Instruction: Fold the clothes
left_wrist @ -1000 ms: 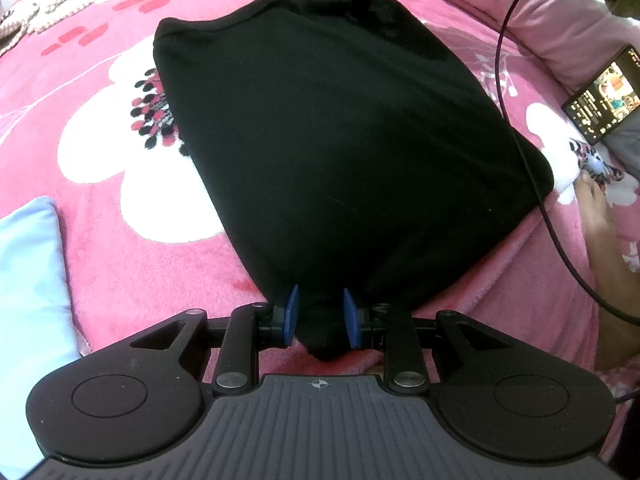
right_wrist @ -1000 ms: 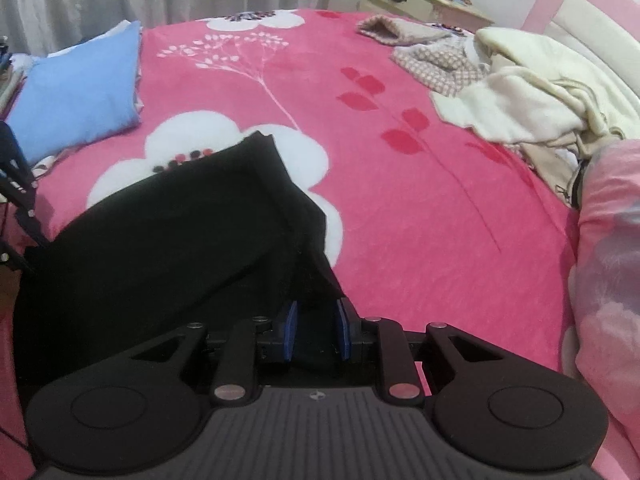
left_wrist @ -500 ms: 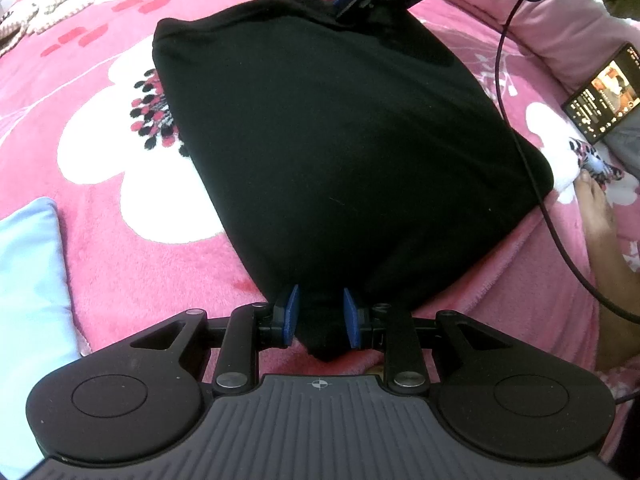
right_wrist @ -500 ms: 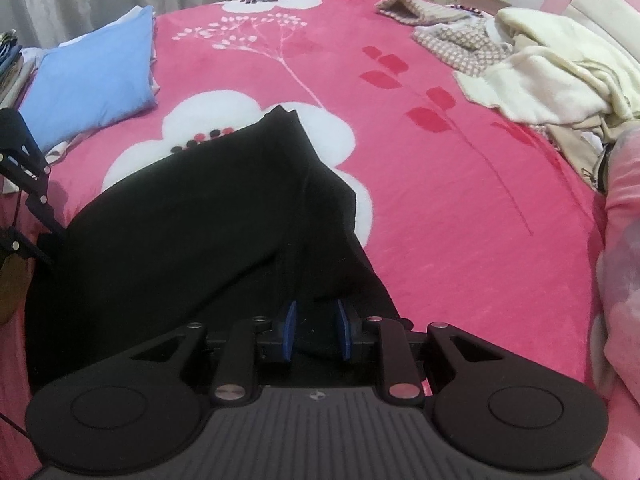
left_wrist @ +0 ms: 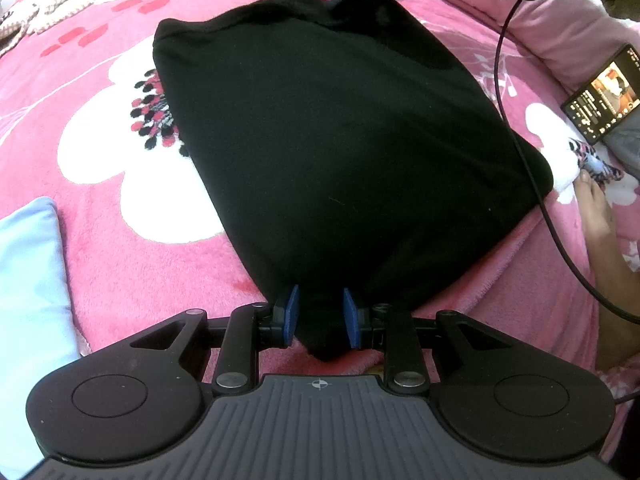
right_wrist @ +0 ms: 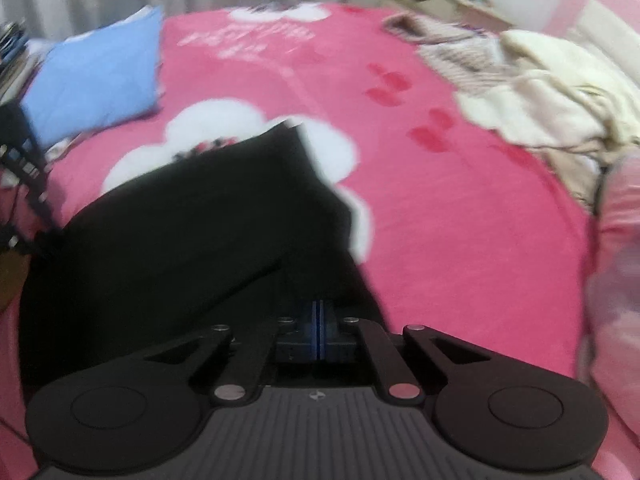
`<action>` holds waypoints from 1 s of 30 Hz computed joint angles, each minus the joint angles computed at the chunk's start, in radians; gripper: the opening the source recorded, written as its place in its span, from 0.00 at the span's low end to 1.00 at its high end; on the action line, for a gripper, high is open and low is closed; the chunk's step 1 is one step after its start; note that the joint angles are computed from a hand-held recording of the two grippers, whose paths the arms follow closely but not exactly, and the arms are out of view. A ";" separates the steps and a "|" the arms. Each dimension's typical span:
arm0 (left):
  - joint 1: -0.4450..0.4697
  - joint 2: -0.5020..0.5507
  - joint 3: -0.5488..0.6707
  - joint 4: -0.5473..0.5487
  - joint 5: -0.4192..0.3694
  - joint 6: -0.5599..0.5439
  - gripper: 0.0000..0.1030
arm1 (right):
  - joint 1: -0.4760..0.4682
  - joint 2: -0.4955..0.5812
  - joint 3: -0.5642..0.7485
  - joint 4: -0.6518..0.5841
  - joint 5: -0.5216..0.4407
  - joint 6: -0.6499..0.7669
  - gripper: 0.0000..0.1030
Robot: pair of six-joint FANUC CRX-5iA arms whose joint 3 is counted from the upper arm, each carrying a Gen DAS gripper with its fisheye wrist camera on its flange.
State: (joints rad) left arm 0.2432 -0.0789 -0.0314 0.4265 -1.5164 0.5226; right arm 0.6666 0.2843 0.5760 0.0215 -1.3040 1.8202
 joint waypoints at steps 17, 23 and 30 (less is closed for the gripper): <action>-0.001 0.005 0.008 -0.002 -0.005 -0.002 0.24 | -0.140 0.022 0.099 -0.142 -0.038 -0.191 0.03; 0.002 0.000 0.000 0.003 0.000 -0.005 0.24 | -0.071 0.018 -0.031 0.140 -0.072 -0.186 0.03; 0.003 -0.004 -0.005 0.005 0.005 -0.001 0.24 | -0.052 -0.070 0.003 0.205 -0.144 -0.169 0.09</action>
State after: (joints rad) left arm 0.2464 -0.0824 -0.0362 0.4314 -1.5116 0.5218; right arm 0.6144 0.2141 0.5791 0.2266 -1.4484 1.6512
